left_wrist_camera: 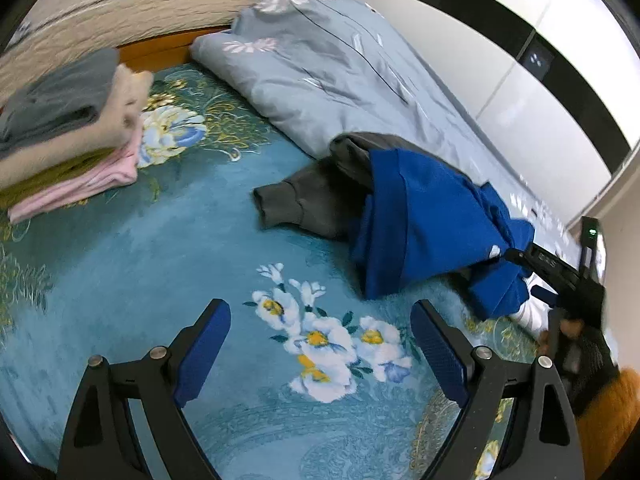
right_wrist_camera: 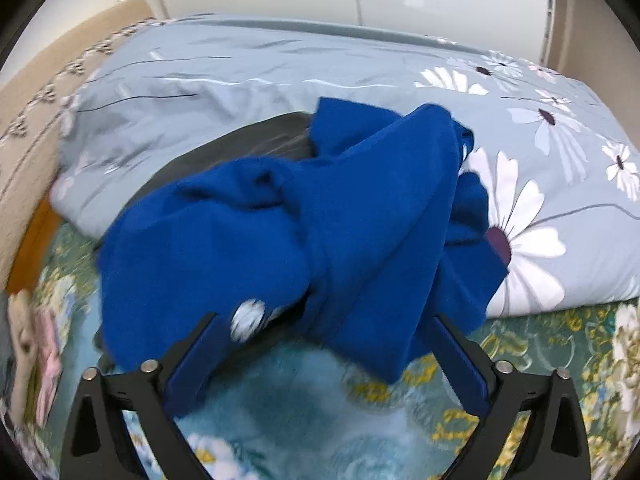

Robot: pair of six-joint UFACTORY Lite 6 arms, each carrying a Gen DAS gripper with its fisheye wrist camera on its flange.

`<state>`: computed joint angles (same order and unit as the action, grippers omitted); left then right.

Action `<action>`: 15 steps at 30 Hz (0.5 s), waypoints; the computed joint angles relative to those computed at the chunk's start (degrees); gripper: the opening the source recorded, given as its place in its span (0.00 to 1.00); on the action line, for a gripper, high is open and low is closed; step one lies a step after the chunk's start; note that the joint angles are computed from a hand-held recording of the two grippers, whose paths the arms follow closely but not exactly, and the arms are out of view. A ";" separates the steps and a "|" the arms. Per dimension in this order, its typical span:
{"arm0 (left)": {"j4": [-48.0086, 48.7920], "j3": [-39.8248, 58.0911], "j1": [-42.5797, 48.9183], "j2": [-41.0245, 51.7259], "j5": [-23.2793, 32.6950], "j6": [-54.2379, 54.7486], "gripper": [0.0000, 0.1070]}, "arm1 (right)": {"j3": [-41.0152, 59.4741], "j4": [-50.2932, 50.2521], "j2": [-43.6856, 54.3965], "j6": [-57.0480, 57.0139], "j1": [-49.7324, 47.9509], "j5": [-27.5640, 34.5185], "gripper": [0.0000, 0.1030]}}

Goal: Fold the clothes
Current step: 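Grasp the blue sweatshirt with the right gripper and lift it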

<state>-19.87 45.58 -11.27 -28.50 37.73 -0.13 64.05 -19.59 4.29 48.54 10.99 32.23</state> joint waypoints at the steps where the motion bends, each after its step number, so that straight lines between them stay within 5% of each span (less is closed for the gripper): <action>1: -1.20 -0.63 1.66 -0.85 0.53 1.78 0.86 | 2.25 0.64 2.01 -0.79 -0.85 0.82 0.87; 15: -11.93 -9.11 20.35 -8.22 7.09 18.70 0.86 | 22.24 -12.86 20.75 -1.03 3.51 18.36 0.10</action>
